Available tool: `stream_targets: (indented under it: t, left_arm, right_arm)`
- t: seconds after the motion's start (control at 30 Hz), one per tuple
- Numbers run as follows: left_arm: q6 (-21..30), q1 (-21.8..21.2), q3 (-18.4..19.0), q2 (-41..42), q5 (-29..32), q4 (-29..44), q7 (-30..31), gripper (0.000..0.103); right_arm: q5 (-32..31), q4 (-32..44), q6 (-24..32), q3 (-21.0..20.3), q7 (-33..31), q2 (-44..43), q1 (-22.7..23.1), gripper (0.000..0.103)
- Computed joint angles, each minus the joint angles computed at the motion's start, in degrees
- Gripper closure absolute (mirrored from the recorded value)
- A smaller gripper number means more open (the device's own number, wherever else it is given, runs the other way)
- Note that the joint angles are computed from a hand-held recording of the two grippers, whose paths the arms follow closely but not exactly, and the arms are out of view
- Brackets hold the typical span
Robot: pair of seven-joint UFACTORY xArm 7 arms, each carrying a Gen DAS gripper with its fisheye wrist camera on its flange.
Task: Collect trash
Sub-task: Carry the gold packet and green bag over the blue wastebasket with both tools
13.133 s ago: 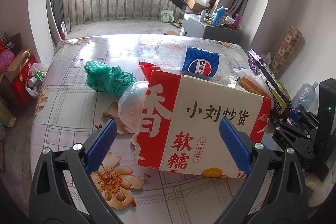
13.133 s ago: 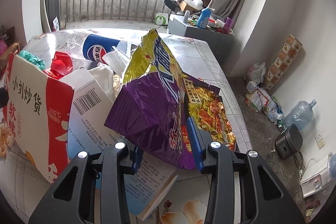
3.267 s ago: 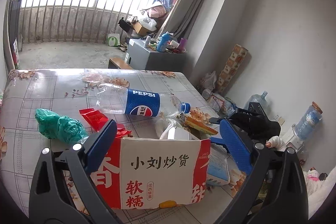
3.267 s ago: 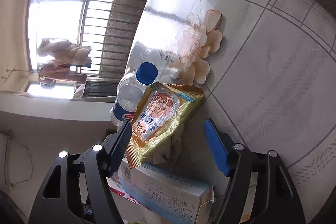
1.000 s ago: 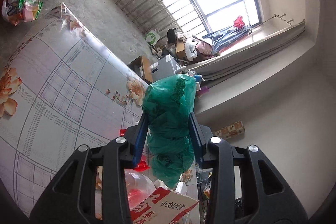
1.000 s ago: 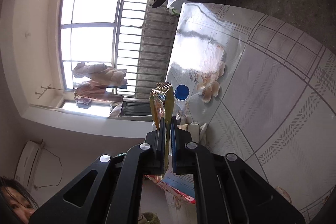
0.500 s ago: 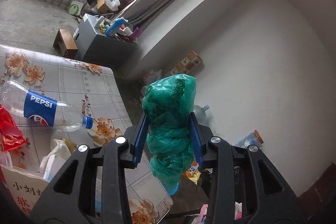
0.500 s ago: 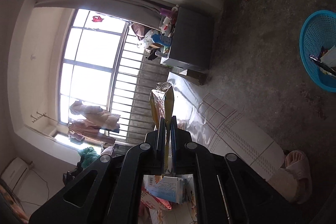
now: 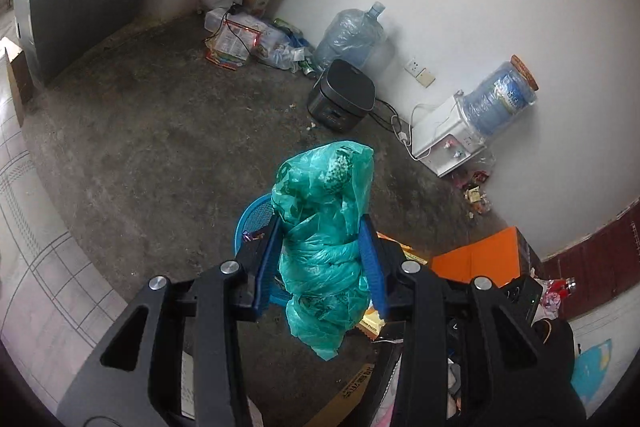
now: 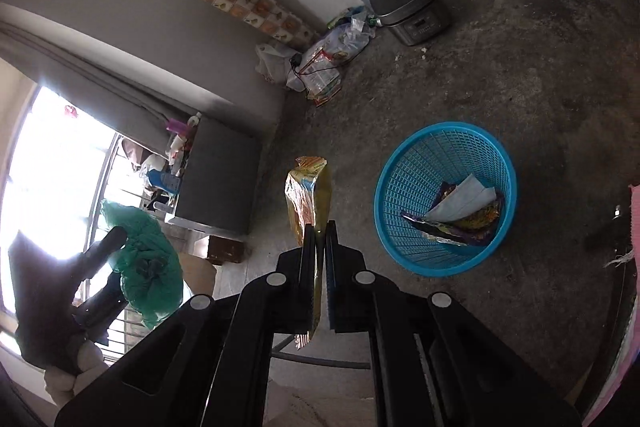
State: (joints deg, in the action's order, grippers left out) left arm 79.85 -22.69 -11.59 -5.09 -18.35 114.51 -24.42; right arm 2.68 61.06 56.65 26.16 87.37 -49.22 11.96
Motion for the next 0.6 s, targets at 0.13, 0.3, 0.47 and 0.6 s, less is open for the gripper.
stream_targets:
  t: [0.13,0.3,0.47,0.6]
  left_arm:
    - [-1.0,-3.8,-3.0,9.3,5.6,3.5,-0.9,0.063]
    - [-0.6,-8.1,-2.2,18.7,9.4,6.1,-1.8,0.042]
    - [-6.1,-6.4,-1.4,16.1,4.0,-1.6,-3.9,0.041]
    - [-9.2,-6.2,-1.3,12.7,6.1,-4.2,-2.4,0.038]
  right_arm:
    - [0.2,-6.6,-1.1,-3.0,0.1,-1.9,-0.4,0.097]
    - [1.1,-16.6,-4.5,-5.5,2.6,-2.7,-1.8,0.051]
    - [2.4,-23.5,-5.6,-6.6,4.6,-4.1,-0.1,0.049]
    - [0.8,-22.6,-2.6,-5.0,6.0,-5.1,0.3,0.049]
